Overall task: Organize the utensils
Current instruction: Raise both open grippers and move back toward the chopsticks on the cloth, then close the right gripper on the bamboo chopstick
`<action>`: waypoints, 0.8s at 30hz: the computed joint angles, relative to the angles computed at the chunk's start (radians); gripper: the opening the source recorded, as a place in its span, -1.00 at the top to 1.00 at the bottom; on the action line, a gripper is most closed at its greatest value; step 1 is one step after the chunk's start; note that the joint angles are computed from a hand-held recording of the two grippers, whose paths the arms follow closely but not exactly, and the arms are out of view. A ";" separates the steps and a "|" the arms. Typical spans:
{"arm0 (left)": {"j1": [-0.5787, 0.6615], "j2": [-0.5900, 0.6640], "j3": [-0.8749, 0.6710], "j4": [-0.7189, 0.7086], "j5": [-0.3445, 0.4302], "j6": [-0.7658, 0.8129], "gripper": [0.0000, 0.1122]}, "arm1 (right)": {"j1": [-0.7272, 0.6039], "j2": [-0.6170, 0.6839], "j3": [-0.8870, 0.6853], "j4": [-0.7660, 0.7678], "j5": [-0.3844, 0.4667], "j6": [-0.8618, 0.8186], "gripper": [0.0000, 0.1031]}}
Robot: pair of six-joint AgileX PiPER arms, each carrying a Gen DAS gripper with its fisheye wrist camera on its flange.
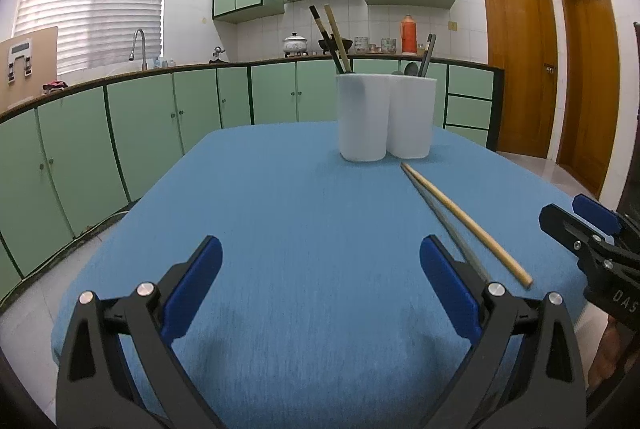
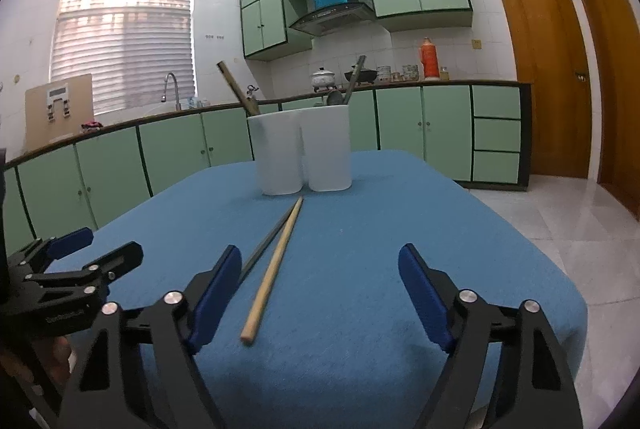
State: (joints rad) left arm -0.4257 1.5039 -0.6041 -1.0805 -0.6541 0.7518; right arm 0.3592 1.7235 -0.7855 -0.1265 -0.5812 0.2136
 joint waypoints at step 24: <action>0.003 -0.030 0.089 0.053 -0.035 -0.115 -0.71 | 0.151 0.080 0.046 0.266 -0.110 -0.277 0.42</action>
